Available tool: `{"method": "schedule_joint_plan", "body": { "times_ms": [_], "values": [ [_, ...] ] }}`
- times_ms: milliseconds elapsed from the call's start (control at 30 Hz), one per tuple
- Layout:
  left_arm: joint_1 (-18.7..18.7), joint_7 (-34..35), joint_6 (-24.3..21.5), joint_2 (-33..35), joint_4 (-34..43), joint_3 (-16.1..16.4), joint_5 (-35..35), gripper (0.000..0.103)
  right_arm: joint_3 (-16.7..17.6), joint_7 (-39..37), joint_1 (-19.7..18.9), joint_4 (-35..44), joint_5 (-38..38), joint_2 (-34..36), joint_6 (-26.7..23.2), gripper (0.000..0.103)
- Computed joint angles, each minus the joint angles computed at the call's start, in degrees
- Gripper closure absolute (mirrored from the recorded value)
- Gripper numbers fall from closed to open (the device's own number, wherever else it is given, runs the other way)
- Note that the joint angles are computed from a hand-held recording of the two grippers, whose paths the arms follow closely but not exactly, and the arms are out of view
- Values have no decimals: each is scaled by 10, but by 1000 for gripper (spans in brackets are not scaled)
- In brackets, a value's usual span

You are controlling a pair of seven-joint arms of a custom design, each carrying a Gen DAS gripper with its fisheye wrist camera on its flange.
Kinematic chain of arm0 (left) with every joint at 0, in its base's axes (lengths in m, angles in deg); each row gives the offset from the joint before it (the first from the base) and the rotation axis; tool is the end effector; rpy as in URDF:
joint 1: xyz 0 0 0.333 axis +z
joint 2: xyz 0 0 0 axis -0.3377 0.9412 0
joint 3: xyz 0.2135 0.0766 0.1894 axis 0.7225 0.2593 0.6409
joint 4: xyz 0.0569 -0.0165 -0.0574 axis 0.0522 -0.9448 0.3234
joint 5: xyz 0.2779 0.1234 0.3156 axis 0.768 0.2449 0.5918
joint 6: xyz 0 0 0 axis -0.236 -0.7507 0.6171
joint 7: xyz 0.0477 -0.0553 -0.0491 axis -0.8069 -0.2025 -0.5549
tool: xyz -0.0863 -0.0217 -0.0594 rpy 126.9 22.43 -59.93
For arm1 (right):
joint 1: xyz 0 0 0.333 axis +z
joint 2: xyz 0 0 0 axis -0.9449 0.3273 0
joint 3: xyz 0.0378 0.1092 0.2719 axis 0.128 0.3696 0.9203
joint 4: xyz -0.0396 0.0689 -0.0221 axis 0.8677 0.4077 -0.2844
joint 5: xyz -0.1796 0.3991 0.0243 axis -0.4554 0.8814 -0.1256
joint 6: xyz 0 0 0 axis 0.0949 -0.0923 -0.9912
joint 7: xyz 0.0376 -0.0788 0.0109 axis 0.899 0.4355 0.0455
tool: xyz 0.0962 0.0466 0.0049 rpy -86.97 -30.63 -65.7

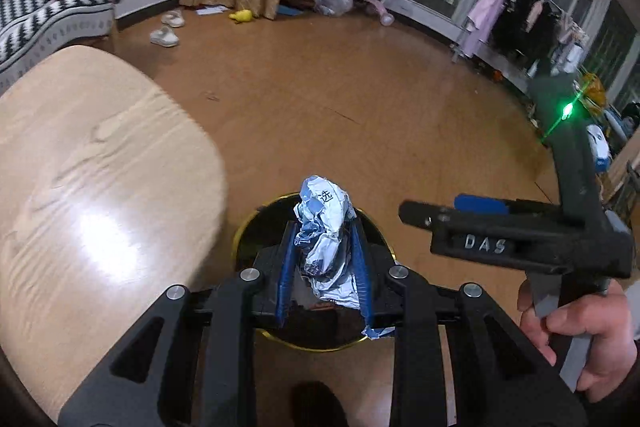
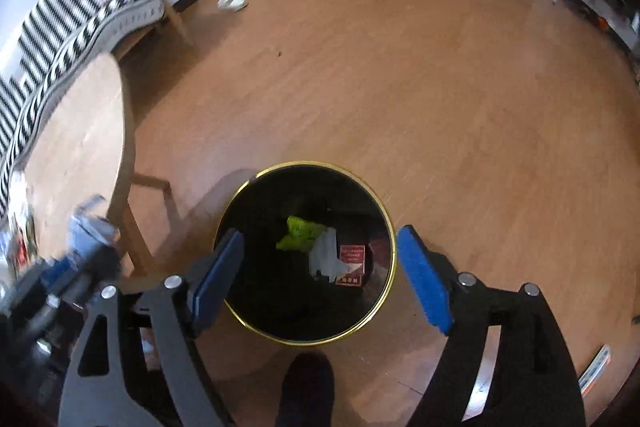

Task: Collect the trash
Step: 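Carry foil and snack bag over the bin and release both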

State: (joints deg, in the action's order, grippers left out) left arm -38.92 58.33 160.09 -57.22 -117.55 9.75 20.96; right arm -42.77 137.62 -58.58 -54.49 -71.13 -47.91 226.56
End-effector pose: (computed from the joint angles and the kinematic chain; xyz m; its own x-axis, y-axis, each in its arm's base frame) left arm 0.5023 -0.3445 0.5100 -0.3172 -0.9169 0.2421 -0.7787 0.1061 -0.6183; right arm 0.4890 0.1437 0.5046 -0.0970 -0.9825 -0.1591 -0.8874 0.1577 -0.4332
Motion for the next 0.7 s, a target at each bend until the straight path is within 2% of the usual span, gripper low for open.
{"method": "schedule_joint_plan", "body": {
  "times_ms": [233,300,333,367,567,700],
  "values": [
    [-4,12,-5,56,49,-4,-15,74,12,61,-29,-19,-40,-31,28,25],
    [-3,16,-7,58,51,-3,-23,59,13,71,-34,-25,-49,-39,33,25],
    [-2,13,-5,58,50,-3,-21,38,12,71,-34,-24,-51,-41,32,25],
    [-1,9,2,55,47,-3,-19,30,11,73,-34,-24,-53,-42,33,25],
    [8,-5,-3,17,23,3,-10,29,28,99,-32,-14,-72,-46,38,25],
    [24,-20,-10,-69,-36,16,-7,24,31,83,-4,9,-61,-32,43,25]
  ]
}}
